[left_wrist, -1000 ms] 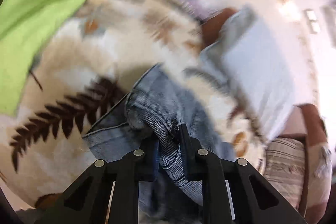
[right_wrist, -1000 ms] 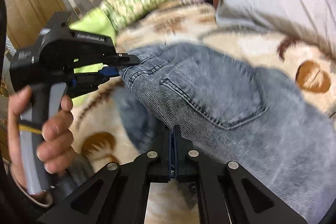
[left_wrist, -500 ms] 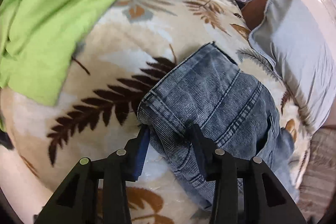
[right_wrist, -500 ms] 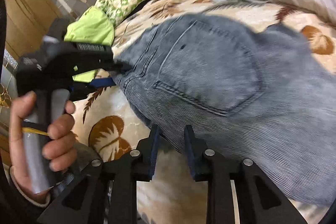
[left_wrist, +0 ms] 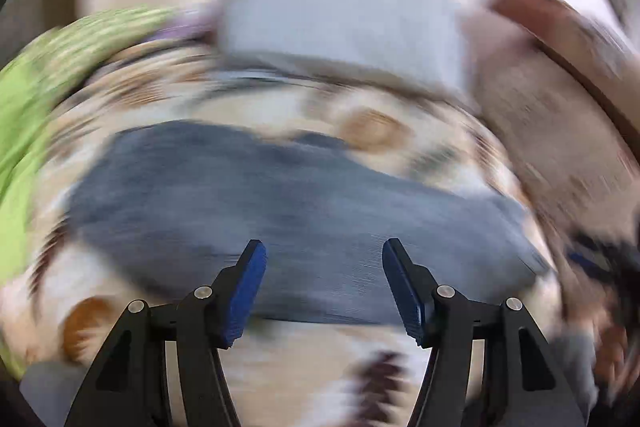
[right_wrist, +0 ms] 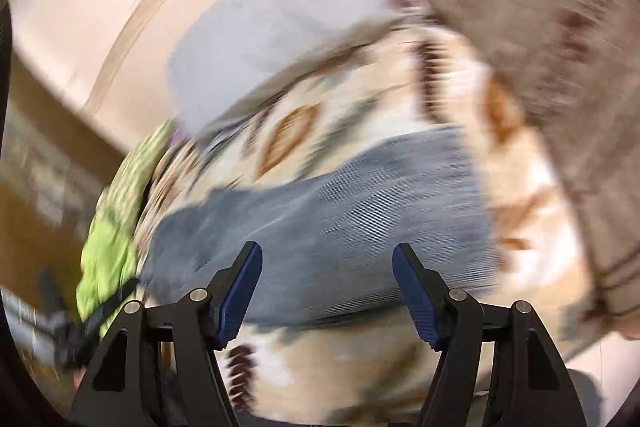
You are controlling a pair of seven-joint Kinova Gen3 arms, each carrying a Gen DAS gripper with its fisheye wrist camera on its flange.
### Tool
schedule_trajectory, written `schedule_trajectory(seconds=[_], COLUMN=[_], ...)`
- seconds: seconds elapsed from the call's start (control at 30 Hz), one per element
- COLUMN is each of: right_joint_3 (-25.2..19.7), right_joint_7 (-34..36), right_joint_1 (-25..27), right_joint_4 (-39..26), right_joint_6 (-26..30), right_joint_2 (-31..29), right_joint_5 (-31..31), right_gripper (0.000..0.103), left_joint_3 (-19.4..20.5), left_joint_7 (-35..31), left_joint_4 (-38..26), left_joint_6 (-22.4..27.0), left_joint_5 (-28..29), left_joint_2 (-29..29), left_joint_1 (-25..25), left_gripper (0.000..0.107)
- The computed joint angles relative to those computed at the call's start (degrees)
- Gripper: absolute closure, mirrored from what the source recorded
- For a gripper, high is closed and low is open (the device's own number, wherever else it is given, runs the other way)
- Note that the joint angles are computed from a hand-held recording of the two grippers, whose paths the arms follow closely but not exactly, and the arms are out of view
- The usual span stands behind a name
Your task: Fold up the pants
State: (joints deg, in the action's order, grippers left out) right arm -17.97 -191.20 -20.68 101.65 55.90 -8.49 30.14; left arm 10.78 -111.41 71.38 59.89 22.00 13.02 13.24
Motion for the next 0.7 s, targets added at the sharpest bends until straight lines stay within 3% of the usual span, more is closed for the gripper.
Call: schedule_trajectory(seconds=[0.17, 0.27, 0.37, 0.43, 0.5, 0.57, 0.63, 0.7], right_joint_3=[-0.58, -0.15, -3.85, -2.51, 0.2, -0.29, 0.39, 1.11], right_joint_7=[-3.34, -9.25, -11.87, -12.21, -13.73, -13.67, -11.37, -9.1], right_joint_1=[4.5, 5.5, 11.15, 11.93, 10.81, 13.77, 14.71, 15.07], right_joint_4=[7.08, 12.38, 16.52, 19.15, 22.07, 24.07, 24.65, 24.54], right_joint_6=[-1.41, -7.33, -12.57, -16.58, -21.24, -24.76, -26.28, -26.23], right_joint_2=[-4.1, -7.64, -11.38, -13.13, -14.49, -15.52, -15.51, -14.96], right_joint_5=[-0.46, 0.97, 0.66, -0.68, -0.92, -3.19, -5.83, -8.19], right_gripper=[0.033, 0.033, 0.033, 0.033, 0.033, 0.033, 0.033, 0.033], left_joint_3=[4.8, 6.49, 6.85, 6.62, 5.64, 3.7, 3.69, 7.72], left_joint_7=[-6.02, -9.0, -13.42, -15.84, -16.32, -14.91, -12.89, -10.37], left_joint_4=[-0.28, -0.64, -2.32, -3.39, -6.36, -9.67, -11.17, -14.57], left_joint_6=[-0.3, -2.11, -3.44, -3.89, -2.71, -2.12, -2.55, 0.75], left_joint_5=[-6.76, -12.34, -15.37, -18.99, -21.65, -23.7, -22.02, -17.91], left_joint_2=[1.6, 3.73, 6.83, 9.22, 12.75, 16.51, 17.88, 19.56], left_joint_1=[10.77, 17.93, 22.02, 25.73, 28.52, 31.77, 31.11, 26.65], left_gripper=[0.04, 0.04, 0.04, 0.042, 0.058, 0.084, 0.093, 0.095])
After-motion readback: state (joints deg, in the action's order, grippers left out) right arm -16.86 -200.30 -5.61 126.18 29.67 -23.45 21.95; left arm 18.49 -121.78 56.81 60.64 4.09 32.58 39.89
